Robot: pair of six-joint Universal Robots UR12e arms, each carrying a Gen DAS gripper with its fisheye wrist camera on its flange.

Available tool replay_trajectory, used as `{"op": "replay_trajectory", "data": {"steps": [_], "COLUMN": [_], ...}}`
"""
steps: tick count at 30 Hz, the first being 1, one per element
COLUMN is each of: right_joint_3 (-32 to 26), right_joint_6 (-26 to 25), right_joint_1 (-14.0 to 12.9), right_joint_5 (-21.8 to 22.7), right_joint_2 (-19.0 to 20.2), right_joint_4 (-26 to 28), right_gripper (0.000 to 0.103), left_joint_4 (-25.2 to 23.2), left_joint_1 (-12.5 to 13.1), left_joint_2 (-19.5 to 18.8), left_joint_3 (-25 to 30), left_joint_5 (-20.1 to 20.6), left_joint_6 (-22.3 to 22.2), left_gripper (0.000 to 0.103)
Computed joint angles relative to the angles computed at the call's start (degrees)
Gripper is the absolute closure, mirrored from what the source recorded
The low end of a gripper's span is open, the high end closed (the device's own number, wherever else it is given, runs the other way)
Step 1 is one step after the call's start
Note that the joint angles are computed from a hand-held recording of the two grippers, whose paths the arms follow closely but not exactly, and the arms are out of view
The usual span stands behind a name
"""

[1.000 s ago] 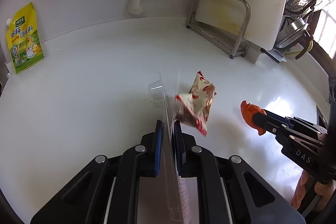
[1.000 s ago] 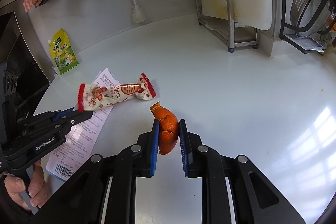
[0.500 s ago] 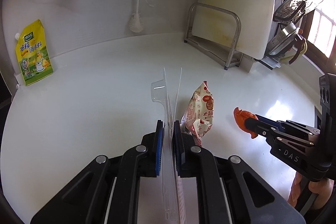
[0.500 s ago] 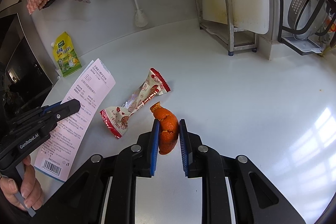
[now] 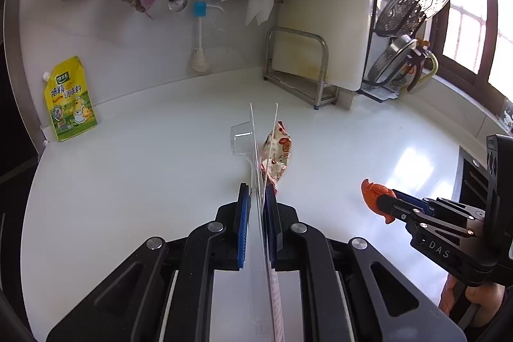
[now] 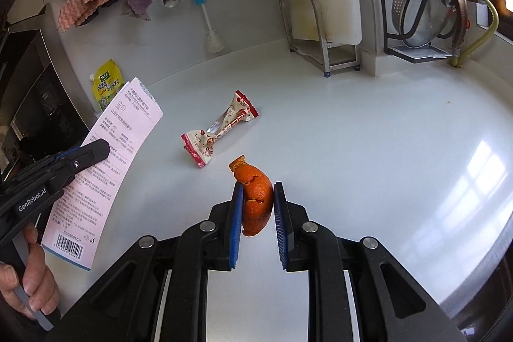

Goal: Collect trash
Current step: 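Carry the receipt and orange peel over the bin and open both tools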

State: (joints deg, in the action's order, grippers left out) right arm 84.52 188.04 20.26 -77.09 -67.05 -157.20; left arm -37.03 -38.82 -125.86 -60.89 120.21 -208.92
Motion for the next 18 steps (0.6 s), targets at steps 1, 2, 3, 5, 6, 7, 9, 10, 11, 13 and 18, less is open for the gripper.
{"op": "replay_trajectory", "data": {"steps": [1, 2, 3, 5, 6, 7, 9, 10, 11, 13, 18], "right_joint_3": [1.7, 3.3, 5.1, 8.7, 10.5, 12.3, 15.7, 17.4, 19.1, 22.0, 26.9], "right_joint_6": [0.7, 1.5, 2.4, 4.2, 5.1, 5.8, 7.1, 7.6, 8.1, 9.0, 10.5], "right_joint_1": [0.0, 0.0, 0.0, 0.1, 0.2, 0.3, 0.8, 1.1, 1.2, 1.6, 2.5], "right_joint_5": [-0.4, -0.8, -1.5, -2.7, -3.1, -3.6, -5.5, -6.1, -6.3, -6.9, -8.2], "right_joint_2": [-1.2, -2.4, -3.6, -6.1, -7.4, -8.6, -11.0, -12.2, -13.3, -15.4, -19.3], "right_joint_4": [-1.1, -2.1, -3.1, -5.2, -6.0, -6.5, -7.5, -8.0, -8.5, -9.0, -7.9], "right_gripper": [0.085, 0.085, 0.085, 0.085, 0.085, 0.085, 0.085, 0.085, 0.085, 0.085, 0.085], "left_joint_4": [0.7, 1.3, 1.8, 2.2, 2.4, 2.5, 2.6, 2.9, 3.0, 3.0, 2.6], "left_joint_1": [-0.4, -0.8, -1.3, -2.2, -2.6, -3.1, -4.2, -4.8, -5.4, -6.2, -8.2], "left_joint_2": [0.6, 1.1, 1.6, 2.6, 3.1, 3.6, 4.4, 4.8, 5.1, 5.8, 6.6], "left_joint_3": [-0.9, -1.6, -2.4, -3.9, -4.7, -5.5, -7.0, -7.7, -8.4, -9.8, -12.1], "left_joint_5": [-0.1, -0.3, -0.5, -1.2, -1.7, -2.1, -2.3, -2.4, -2.9, -4.5, -6.3], "left_joint_6": [-0.1, -0.1, -0.2, -0.5, -0.6, -0.8, -0.9, -0.9, -1.1, -1.7, -2.6], "left_gripper": [0.092, 0.092, 0.092, 0.092, 0.092, 0.092, 0.092, 0.092, 0.092, 0.092, 0.092]}}
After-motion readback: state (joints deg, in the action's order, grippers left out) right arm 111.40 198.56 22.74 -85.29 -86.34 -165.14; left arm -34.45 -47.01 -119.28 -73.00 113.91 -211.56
